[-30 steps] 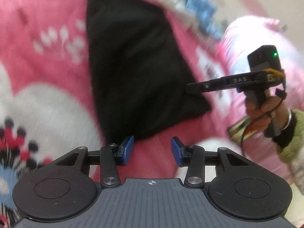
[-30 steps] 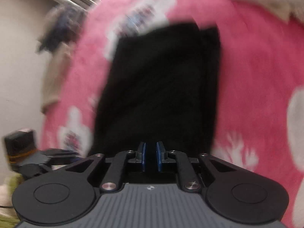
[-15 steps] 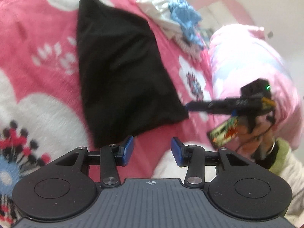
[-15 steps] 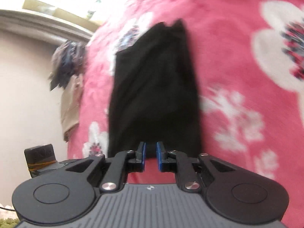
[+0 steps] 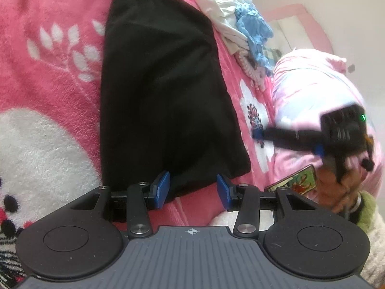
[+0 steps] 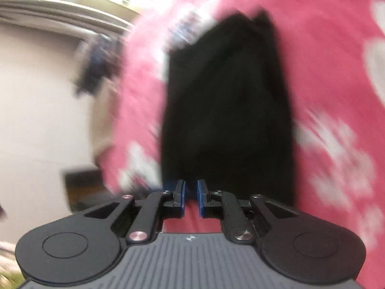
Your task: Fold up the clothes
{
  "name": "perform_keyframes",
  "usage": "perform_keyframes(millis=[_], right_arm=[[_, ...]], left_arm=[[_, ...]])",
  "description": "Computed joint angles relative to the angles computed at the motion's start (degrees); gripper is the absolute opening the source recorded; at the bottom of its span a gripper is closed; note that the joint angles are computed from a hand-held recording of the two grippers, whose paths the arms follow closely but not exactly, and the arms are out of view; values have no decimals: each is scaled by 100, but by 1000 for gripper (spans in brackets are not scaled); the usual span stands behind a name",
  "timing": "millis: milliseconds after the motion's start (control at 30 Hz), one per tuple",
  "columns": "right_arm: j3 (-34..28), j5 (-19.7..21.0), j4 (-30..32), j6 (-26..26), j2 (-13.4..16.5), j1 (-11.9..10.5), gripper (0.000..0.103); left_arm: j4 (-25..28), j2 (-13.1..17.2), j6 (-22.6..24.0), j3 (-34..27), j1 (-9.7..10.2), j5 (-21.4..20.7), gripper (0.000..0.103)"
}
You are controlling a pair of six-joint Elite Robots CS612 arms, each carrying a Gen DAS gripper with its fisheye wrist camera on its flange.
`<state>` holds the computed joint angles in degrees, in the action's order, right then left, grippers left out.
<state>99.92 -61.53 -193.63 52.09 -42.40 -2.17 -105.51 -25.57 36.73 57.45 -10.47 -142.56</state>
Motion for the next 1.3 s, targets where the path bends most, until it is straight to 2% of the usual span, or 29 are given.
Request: perform_keyframes(millis=[100, 167, 200, 267, 300, 367, 400, 500, 533, 600, 667, 700, 800, 833, 867, 900, 933, 967, 1033, 1067, 1100, 1133, 1167, 1233, 1267, 1300], right_arm=[[-518, 522, -281, 651, 578, -99, 13], [-558, 878, 56, 805, 730, -163, 0], [-575, 1059, 222, 870, 809, -195, 0], [-372, 1421, 25, 1390, 823, -298, 0], [-255, 1397, 50, 1408, 736, -316, 0], [-123, 1295, 238, 1165, 518, -345, 10], [-139, 1341, 122, 1110, 479, -368, 10], [-492, 1496, -368, 1009, 627, -444, 15], [-652, 1444, -268, 951, 701, -452, 21], [-952, 1235, -15, 954, 856, -449, 23], [-1165, 971, -307, 1629, 1101, -497, 8], [-1276, 820, -465, 1990, 1227, -518, 7], [-1282, -12, -1430, 2679, 1341, -513, 11], [-1341, -20, -1475, 2623, 1357, -495, 16], [-1405, 136, -1450, 2493, 1366, -507, 18], [-1579, 533, -1294, 2405, 1437, -513, 20], [-1778, 970, -1104, 2310, 1521, -519, 27], [-2005, 1310, -734, 2036, 1591, -522, 32], [-2476, 1698, 14, 1292, 1741, -462, 31], [-2646, 1683, 193, 1199, 1812, -447, 29], [-2771, 1491, 132, 1346, 1886, -453, 26], [-2901, 1272, -13, 1573, 1977, -455, 19], [-3031, 1031, -154, 1801, 2067, -454, 17], [-3066, 100, -935, 2685, 2178, -465, 17], [-3062, -111, -1117, 2906, 2201, -491, 18], [-3183, -82, -1059, 2887, 2236, -462, 20]], left_arm=[[130, 17, 162, -42, 27, -12, 43], [217, 22, 240, -73, 34, 20, 43], [308, 38, 276, -117, 47, 19, 43], [493, 87, 311, -221, 50, -14, 43], [585, 115, 323, -277, 51, -32, 43], [765, 169, 349, -387, 52, -65, 43], [828, 187, 362, -422, 51, -77, 43], [938, 213, 409, -476, 47, -86, 43], [949, 208, 429, -470, 48, -79, 43], [956, 186, 486, -444, 51, -46, 43], [970, 171, 555, -430, 48, -7, 43], [988, 167, 592, -431, 46, 11, 43], [1097, 176, 713, -473, 38, 67, 43], [1168, 191, 752, -510, 39, 74, 43], [1252, 217, 780, -562, 38, 67, 43], [1343, 244, 807, -618, 38, 58, 43], [1454, 279, 830, -684, 43, 39, 43], [1555, 315, 851, -747, 48, 18, 43], [1750, 374, 888, -854, 65, -24, 43], [1842, 397, 906, -897, 75, -43, 43], [1916, 411, 920, -929, 83, -53, 43], [1961, 424, 926, -955, 81, -58, 43], [2006, 437, 932, -980, 80, -63, 43], [2097, 464, 944, -1032, 77, -72, 43], [2147, 478, 951, -1061, 76, -76, 43], [2211, 499, 963, -1100, 78, -80, 43]])
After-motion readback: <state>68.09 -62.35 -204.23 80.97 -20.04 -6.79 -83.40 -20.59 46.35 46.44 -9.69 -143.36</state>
